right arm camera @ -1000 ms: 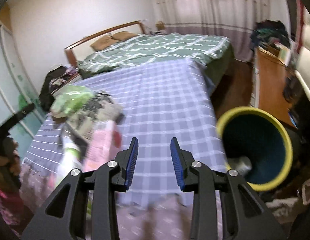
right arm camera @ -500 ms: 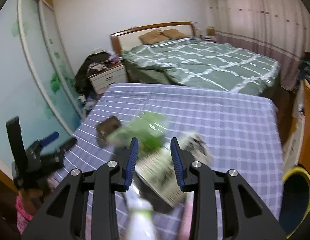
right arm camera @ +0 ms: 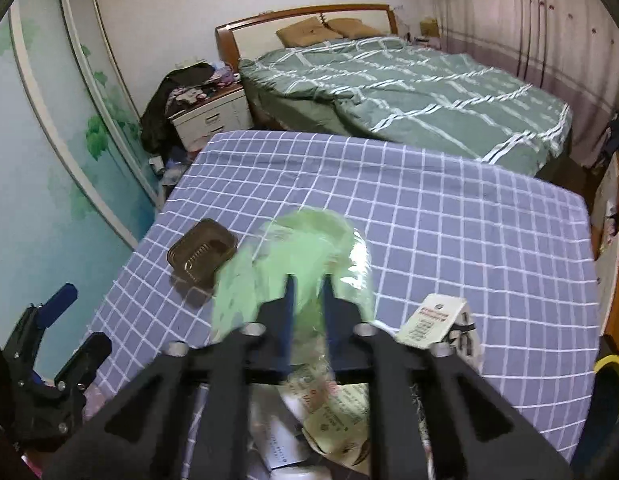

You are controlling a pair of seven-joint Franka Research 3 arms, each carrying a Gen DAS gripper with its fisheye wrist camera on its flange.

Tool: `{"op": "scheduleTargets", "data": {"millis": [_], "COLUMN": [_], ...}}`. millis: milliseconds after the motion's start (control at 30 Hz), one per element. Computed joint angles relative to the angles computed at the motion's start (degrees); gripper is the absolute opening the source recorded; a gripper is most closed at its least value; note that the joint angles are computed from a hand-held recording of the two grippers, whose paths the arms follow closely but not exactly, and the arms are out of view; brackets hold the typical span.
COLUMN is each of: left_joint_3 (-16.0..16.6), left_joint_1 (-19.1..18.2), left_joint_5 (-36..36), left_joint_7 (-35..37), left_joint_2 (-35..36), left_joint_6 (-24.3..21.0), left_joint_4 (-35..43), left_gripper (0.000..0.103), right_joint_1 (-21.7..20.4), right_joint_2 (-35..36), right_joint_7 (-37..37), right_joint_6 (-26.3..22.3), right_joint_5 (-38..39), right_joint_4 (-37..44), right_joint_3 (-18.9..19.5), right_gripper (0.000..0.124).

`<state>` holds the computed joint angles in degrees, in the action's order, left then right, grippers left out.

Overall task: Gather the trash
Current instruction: 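Carry the green bag with the right tool into the bin and release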

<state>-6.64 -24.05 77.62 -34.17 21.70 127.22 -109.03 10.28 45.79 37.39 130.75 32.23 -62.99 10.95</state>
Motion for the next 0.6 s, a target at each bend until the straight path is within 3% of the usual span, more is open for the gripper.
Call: {"op": "scheduleTargets", "data": {"millis": [300,600], "left_joint_3": [-0.51,-0.21], "left_joint_1": [-1.19,-3.24], "left_joint_5": [0.05,-0.01], "left_joint_7": [1.81,7.03], "left_joint_2": [0.44,3.12], "left_joint_6": [-0.93,-0.05], "left_joint_4": [1.86,7.19], "left_gripper": [0.098,0.098], "right_joint_1": [-5.24,-11.55], "right_joint_2": [-6.5,-8.99], "right_joint_7": [-7.85,-10.86], "right_joint_6": [2.92,4.5], "right_joint_5": [10.32,20.86], "right_joint_4": [-7.32,-8.17], "right_joint_3": [3.18,1.95], "right_gripper": [0.002,0.002]}}
